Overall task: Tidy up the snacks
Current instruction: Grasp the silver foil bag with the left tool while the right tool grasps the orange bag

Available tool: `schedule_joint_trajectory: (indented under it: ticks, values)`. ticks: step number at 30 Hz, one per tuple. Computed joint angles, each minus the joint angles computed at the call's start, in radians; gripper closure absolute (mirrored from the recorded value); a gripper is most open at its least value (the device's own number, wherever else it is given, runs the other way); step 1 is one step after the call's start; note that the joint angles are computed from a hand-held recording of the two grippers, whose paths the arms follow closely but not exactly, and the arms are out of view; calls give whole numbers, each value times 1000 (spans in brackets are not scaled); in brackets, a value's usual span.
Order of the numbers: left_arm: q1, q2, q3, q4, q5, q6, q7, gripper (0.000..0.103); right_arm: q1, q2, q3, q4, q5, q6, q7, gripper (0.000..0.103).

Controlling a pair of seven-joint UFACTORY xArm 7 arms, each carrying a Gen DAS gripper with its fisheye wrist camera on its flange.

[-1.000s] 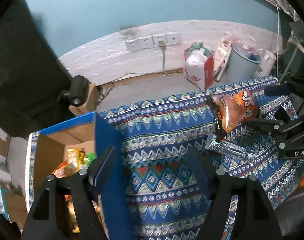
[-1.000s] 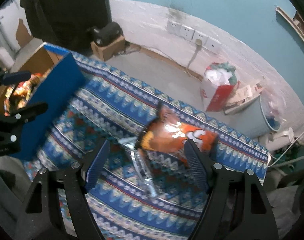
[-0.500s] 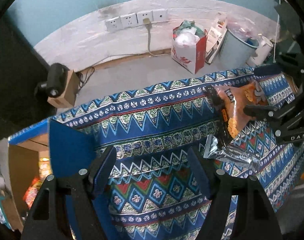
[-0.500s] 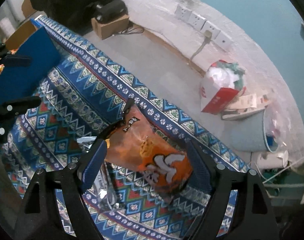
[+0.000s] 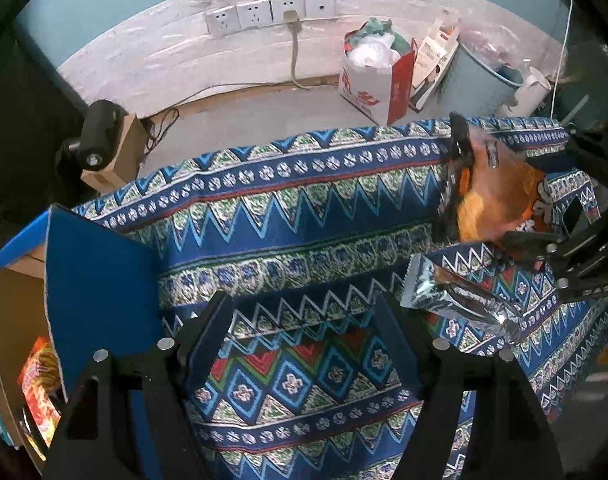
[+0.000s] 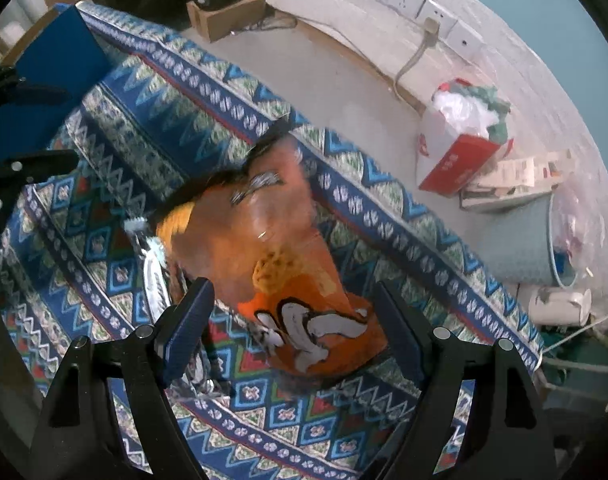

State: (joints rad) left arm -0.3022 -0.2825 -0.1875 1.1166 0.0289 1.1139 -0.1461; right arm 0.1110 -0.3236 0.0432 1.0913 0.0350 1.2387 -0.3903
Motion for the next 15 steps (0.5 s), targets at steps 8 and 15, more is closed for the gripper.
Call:
schedule_joint_trajectory:
  ticks: [8,15]
  values:
    - [-19,-6,-19,2,-9,19,-44,28,9,-26,34,-86,-46,-25,106,53]
    - [-37,-21,-21,-35,-44,41,-69,28,21,-110,37,-151,-18,15,192,58]
